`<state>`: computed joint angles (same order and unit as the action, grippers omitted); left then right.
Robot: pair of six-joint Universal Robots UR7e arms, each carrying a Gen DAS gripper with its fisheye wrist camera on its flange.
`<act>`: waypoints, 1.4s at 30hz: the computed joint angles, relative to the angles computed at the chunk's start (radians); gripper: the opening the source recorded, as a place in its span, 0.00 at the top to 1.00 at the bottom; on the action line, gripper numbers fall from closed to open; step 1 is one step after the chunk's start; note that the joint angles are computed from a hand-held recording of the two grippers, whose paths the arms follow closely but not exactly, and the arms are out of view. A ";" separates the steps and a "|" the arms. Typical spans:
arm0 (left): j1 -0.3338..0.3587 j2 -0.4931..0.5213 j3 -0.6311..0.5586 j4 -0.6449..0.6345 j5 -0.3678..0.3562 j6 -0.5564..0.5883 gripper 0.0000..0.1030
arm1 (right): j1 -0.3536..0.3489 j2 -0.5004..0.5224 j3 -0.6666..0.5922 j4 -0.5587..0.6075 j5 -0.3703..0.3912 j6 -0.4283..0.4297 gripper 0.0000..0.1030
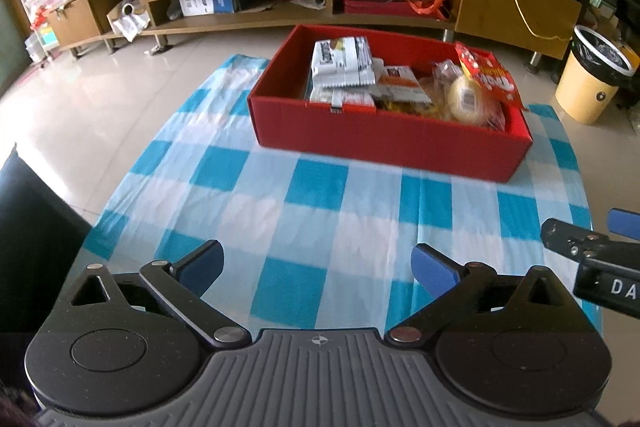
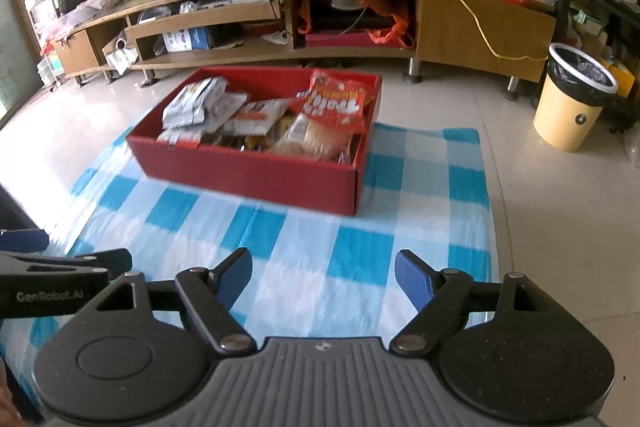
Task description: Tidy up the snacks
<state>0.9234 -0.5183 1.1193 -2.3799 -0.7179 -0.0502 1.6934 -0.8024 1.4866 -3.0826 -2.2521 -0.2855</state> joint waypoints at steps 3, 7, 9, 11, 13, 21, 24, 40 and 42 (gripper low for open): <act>-0.004 -0.024 0.045 -0.003 -0.004 -0.003 0.01 | 0.005 -0.015 0.043 -0.014 -0.004 0.008 0.24; -0.007 -0.050 0.097 -0.004 -0.005 -0.004 0.01 | 0.011 -0.031 0.086 -0.030 -0.009 0.023 0.24; -0.007 -0.062 0.116 0.001 -0.005 -0.013 0.01 | 0.013 -0.041 0.110 -0.038 -0.009 0.031 0.24; -0.006 -0.073 0.133 0.004 -0.009 -0.021 0.01 | 0.015 -0.047 0.127 -0.041 -0.008 0.036 0.24; -0.007 -0.084 0.148 0.002 -0.014 -0.023 0.01 | 0.017 -0.052 0.141 -0.043 -0.005 0.039 0.24; -0.011 -0.102 0.182 -0.001 -0.019 -0.026 0.01 | 0.019 -0.057 0.157 -0.053 0.014 0.039 0.24; -0.012 -0.102 0.184 0.001 -0.019 -0.024 0.01 | 0.019 -0.058 0.159 -0.054 0.015 0.039 0.24; -0.013 -0.102 0.190 0.000 -0.019 -0.024 0.01 | 0.019 -0.056 0.159 -0.034 0.015 0.036 0.24; -0.014 -0.103 0.192 -0.001 -0.018 -0.024 0.01 | 0.019 -0.056 0.158 -0.034 0.014 0.036 0.24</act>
<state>0.9097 -0.6211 1.3109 -2.3808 -0.7363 -0.0743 1.7128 -0.8579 1.6443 -3.1167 -2.2379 -0.2493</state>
